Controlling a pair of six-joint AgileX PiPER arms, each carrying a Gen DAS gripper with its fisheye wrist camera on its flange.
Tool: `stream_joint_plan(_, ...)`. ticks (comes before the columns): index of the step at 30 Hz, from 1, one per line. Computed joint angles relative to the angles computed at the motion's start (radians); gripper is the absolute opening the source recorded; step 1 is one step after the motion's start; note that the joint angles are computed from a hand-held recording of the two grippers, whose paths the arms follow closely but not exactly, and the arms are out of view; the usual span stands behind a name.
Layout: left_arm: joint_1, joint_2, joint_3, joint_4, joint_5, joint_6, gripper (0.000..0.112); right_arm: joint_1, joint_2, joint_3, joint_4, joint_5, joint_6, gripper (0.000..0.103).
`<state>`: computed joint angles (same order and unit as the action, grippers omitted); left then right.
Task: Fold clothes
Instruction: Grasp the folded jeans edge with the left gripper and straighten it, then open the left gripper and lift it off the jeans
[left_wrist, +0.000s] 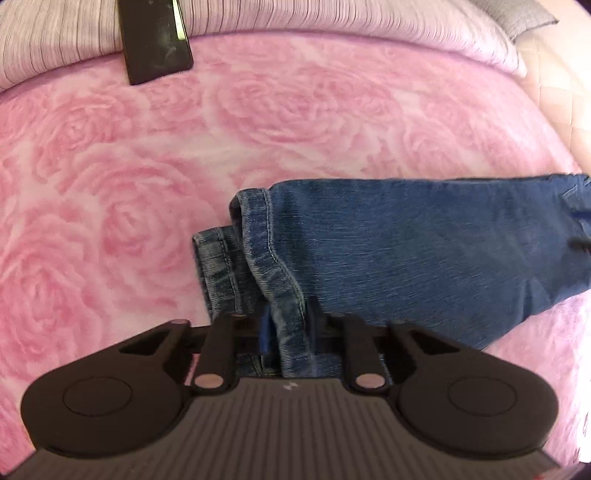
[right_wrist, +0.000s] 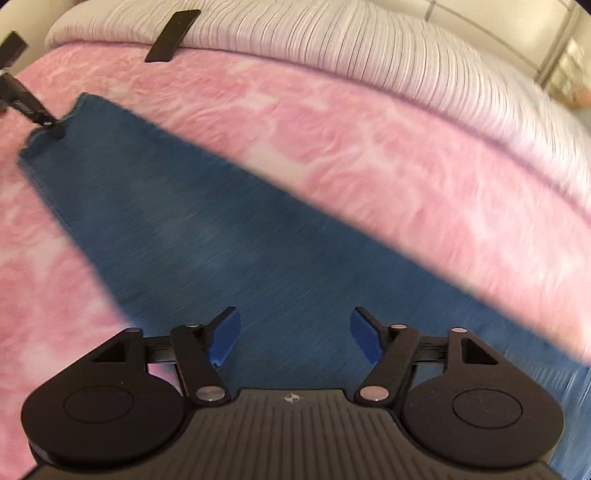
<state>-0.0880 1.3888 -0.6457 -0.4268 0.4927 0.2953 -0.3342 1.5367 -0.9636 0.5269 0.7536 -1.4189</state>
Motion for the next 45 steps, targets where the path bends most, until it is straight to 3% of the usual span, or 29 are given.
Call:
stream_joint_plan(5, -0.025, -0.130, 0.062, 0.058, -0.004, -0.117, 0.013, 0.078, 0.215, -0.230, -0.025, 0.002, -0.065, 0.066)
stream_joint_plan(12, -0.041, -0.148, 0.075, 0.095, -0.003, -0.147, 0.013, 0.191, 0.426, -0.485, -0.092, 0.215, -0.105, 0.056)
stream_joint_plan(14, -0.044, -0.144, 0.070, 0.104, -0.002, -0.138, 0.013, 0.222, 0.461, -0.525, -0.122, 0.249, -0.085, 0.044)
stream_joint_plan(16, -0.036, -0.161, 0.066, 0.105, 0.007, -0.121, 0.014, 0.235, 0.489, -0.561, -0.148, 0.273, -0.018, 0.011)
stream_joint_plan(20, 0.013, -0.221, 0.063, 0.087, 0.042, -0.075, 0.014, 0.264, 0.483, -0.595, -0.185, 0.288, 0.060, 0.003)
stream_joint_plan(23, 0.105, -0.214, 0.083, 0.004, 0.071, 0.022, 0.014, 0.293, 0.474, -0.624, -0.174, 0.279, 0.073, 0.003)
stream_joint_plan(26, 0.140, -0.124, 0.099, -0.052, 0.077, 0.088, 0.015, 0.360, 0.500, -0.619, -0.244, 0.230, 0.107, 0.004)
stream_joint_plan(29, 0.108, -0.105, 0.115, -0.028, 0.019, 0.024, 0.018, 0.395, 0.474, -0.519, -0.265, 0.097, 0.110, 0.012)
stream_joint_plan(31, 0.084, -0.122, 0.116, 0.038, 0.002, -0.047, 0.022, 0.382, 0.409, -0.426, -0.219, 0.008, 0.112, 0.028)
stream_joint_plan(34, 0.062, -0.183, 0.119, 0.152, 0.017, -0.162, 0.024, 0.337, 0.269, -0.265, -0.113, -0.072, 0.115, 0.031)
stream_joint_plan(38, 0.000, -0.286, 0.091, 0.347, 0.104, -0.396, 0.025, 0.188, 0.071, -0.071, 0.015, -0.028, 0.047, 0.034)
stream_joint_plan(42, -0.210, -0.335, 0.045, 0.614, 0.192, -0.738, 0.028, -0.040, -0.078, 0.059, 0.042, 0.032, -0.002, 0.040)
stream_joint_plan(45, -0.446, -0.284, -0.007, 0.762, 0.226, -0.967, 0.032, -0.238, -0.119, 0.079, 0.021, 0.085, 0.007, 0.044)
